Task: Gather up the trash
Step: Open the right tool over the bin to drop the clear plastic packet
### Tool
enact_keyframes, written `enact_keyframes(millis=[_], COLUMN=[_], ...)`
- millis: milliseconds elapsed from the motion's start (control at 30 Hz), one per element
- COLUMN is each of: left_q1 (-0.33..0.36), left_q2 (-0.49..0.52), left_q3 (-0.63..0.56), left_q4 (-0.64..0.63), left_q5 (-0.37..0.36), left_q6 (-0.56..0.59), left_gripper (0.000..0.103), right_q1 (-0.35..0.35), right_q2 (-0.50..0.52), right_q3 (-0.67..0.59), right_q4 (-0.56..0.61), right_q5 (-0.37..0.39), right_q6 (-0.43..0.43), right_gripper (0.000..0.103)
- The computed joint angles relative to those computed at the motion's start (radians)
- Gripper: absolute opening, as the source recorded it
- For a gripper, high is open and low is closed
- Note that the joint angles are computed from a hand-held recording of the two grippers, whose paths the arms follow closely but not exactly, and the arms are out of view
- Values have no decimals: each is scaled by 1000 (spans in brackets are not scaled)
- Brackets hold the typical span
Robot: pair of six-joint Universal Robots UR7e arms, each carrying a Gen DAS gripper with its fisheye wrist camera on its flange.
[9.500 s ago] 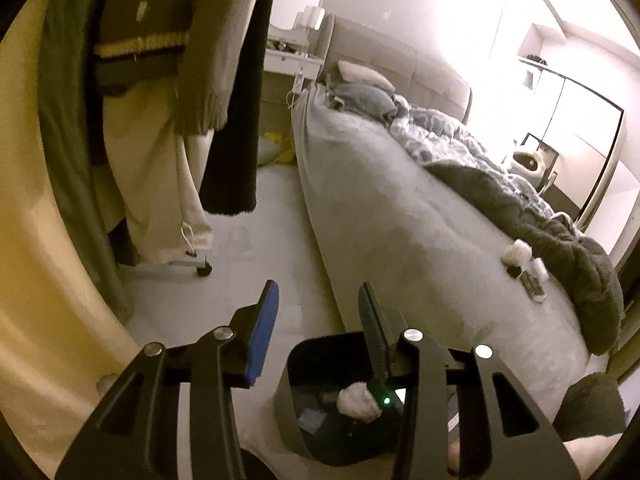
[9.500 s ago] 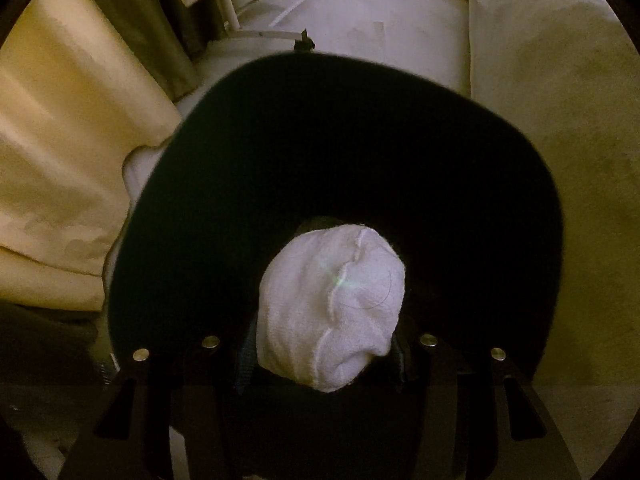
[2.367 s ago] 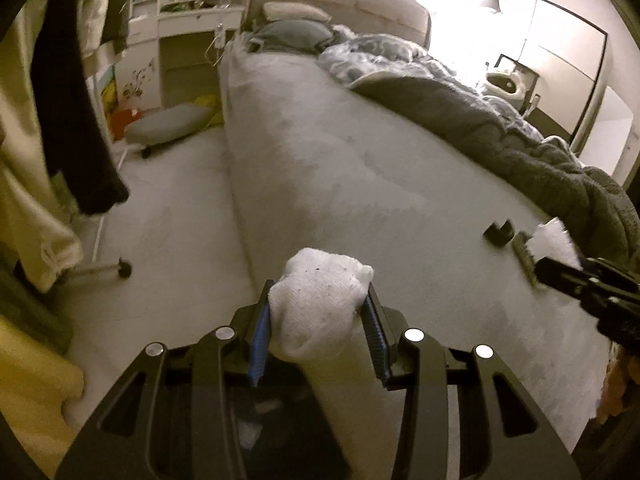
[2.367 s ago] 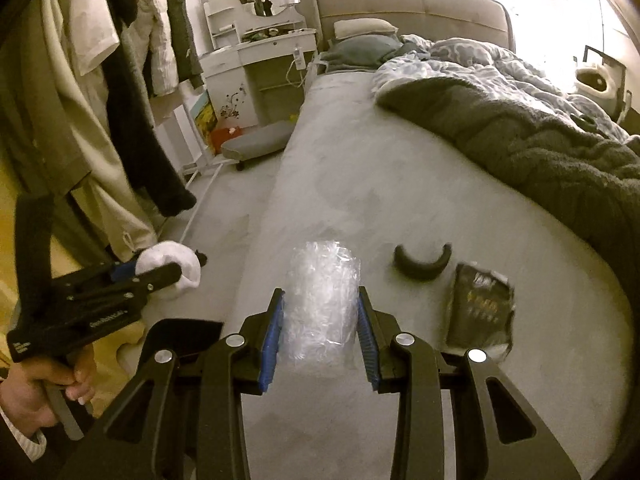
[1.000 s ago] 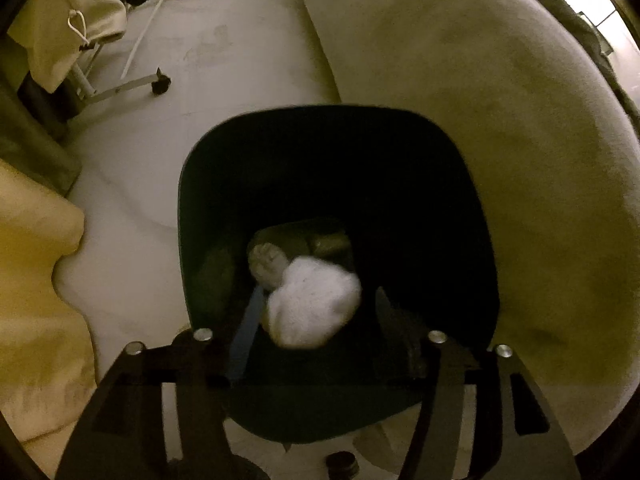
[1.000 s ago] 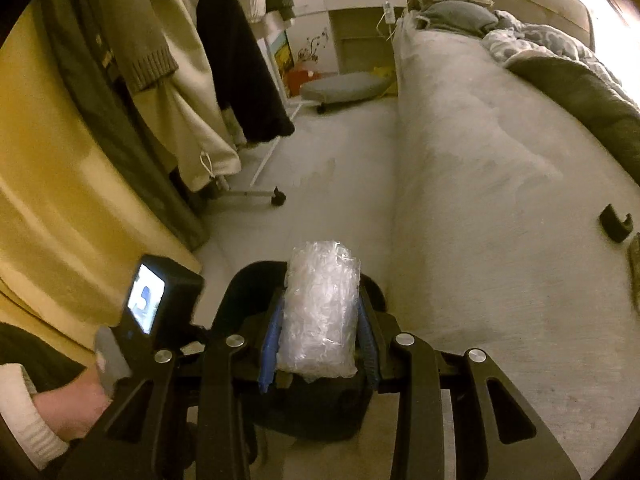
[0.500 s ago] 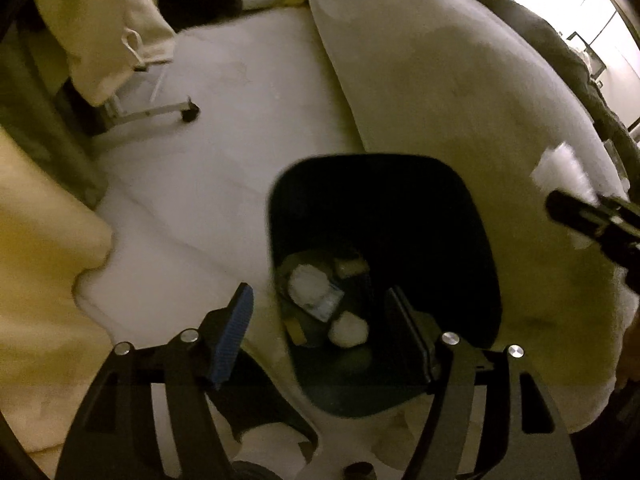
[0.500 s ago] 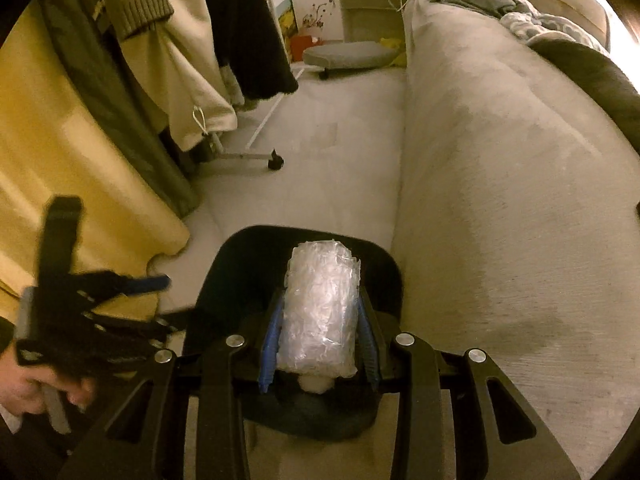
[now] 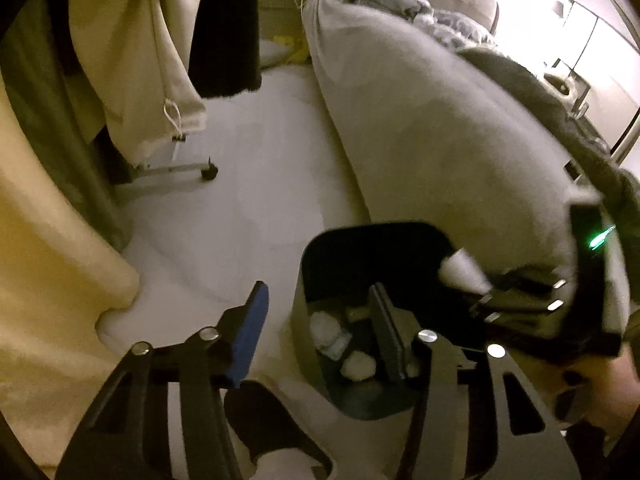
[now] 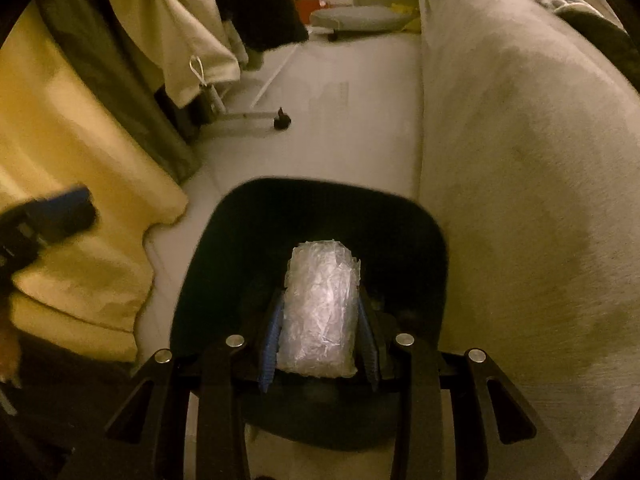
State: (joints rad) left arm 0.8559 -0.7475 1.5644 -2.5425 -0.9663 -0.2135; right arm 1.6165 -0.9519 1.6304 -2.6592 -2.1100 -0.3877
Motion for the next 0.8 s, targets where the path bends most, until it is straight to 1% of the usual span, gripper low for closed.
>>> enact_keyframes(millis=[167,400,533,633,700,767,800], left_q1=[-13,-33,-43,-51,-56,-61,-65], left_q2=[-8,-16,-25,-31,-36,-40,-41], left_q3=[-5,-21,-29,-30,-28,-27,-28], left_q4=[-43,-118,-134,-150,-158,-167,-172], left_q5=[6,-26,-51,-56,-56,-55,-53], left_q6=[24,70,84,97,99,102,108], left_gripper=[46,46,46,46,46,46,46], right_q1=[-5,-10,-13,-12,-11,-10,-9], right_q2=[26,61,76,85,89,87,87], right_q3=[-8,-13,-16,-12,-11,-6,-3], right_q4=[43,93,99,85,80,77,72], right_q5=[-28,-95,-104,-112,-118,-116,-112], right_q6=[0,1,-1,-6,-8,-10,-15], right_gripper=[35,36,36,38,42,60,61])
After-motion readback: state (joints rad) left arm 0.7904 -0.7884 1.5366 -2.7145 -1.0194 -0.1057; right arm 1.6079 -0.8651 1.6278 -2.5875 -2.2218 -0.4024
